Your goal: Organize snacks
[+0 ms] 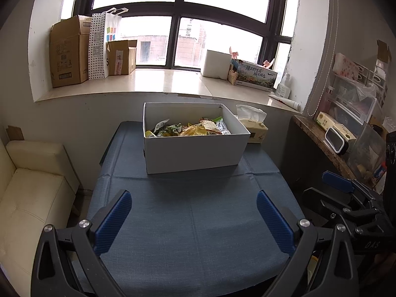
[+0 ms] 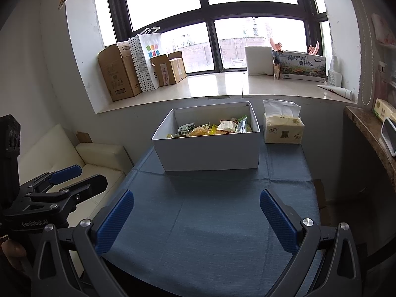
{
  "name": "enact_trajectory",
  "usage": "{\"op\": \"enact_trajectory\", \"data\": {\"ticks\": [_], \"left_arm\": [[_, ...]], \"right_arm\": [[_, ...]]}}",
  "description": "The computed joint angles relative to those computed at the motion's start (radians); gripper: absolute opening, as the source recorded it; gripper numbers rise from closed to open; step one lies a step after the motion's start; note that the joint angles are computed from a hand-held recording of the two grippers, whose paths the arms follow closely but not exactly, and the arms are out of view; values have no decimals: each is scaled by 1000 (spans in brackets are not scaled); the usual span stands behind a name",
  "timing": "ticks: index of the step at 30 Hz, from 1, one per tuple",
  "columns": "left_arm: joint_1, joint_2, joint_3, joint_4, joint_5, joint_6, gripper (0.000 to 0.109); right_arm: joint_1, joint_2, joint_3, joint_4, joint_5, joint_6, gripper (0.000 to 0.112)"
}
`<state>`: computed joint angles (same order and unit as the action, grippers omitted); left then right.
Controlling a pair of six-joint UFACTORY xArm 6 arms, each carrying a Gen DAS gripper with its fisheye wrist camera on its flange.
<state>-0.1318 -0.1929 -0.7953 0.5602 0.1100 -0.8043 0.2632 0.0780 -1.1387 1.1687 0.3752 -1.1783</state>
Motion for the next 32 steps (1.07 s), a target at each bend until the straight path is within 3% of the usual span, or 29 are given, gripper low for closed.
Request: {"op": "enact_trajectory", "data": {"ticks": [32], "left_arm": [[-1, -3, -8, 111, 10, -85, 103]], "right_arm": [[1, 8, 0, -10, 13, 34, 103]]}}
